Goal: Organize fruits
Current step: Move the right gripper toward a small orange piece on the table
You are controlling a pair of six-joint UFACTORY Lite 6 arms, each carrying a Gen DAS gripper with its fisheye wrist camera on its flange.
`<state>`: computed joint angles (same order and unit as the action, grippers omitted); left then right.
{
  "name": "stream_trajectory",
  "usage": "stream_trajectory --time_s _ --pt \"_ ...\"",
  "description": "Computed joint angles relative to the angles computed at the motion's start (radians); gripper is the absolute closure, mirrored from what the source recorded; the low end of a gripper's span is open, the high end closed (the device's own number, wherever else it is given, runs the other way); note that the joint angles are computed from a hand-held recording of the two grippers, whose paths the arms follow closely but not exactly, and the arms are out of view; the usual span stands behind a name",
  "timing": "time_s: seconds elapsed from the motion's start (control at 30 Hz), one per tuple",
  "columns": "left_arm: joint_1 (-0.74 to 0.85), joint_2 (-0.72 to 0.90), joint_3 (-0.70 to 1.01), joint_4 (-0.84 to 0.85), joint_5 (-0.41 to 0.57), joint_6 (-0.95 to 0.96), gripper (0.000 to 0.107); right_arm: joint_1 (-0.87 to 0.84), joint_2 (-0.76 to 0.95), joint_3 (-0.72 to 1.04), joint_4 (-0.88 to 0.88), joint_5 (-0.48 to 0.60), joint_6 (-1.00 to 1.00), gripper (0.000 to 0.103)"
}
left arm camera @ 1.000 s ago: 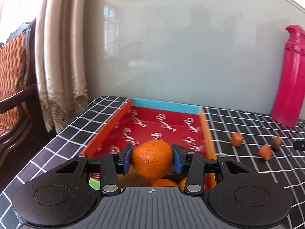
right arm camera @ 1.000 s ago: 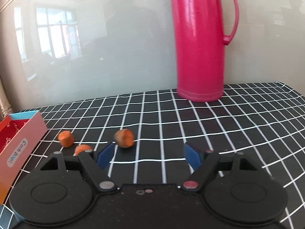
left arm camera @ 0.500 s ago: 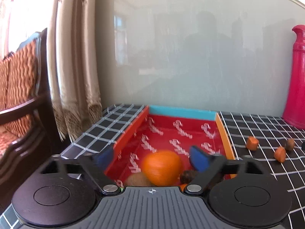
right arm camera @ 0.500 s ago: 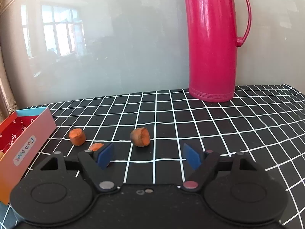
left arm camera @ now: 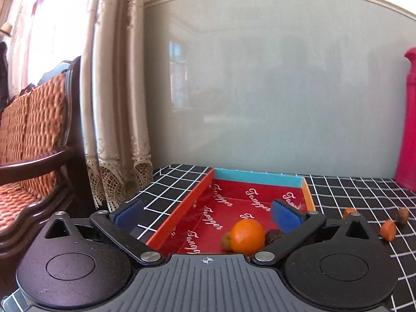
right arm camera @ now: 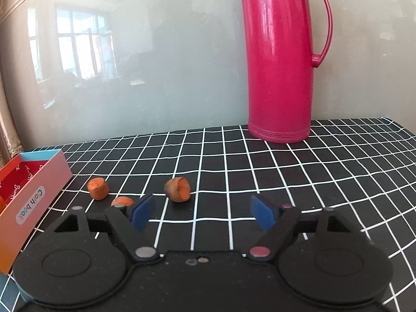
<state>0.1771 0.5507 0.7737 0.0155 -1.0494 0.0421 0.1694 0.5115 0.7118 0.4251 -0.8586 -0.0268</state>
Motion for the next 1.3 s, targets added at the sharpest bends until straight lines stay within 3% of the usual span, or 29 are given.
stream_trajectory --time_s 0.8,1.3 --pt "0.048 0.038 0.063 0.003 0.078 -0.02 0.004 0.081 0.006 0.008 0.0 -0.041 -0.09 0.022" --pt "0.041 0.022 0.026 -0.006 0.082 -0.047 0.004 0.24 -0.089 -0.05 0.086 -0.066 -0.185 0.021"
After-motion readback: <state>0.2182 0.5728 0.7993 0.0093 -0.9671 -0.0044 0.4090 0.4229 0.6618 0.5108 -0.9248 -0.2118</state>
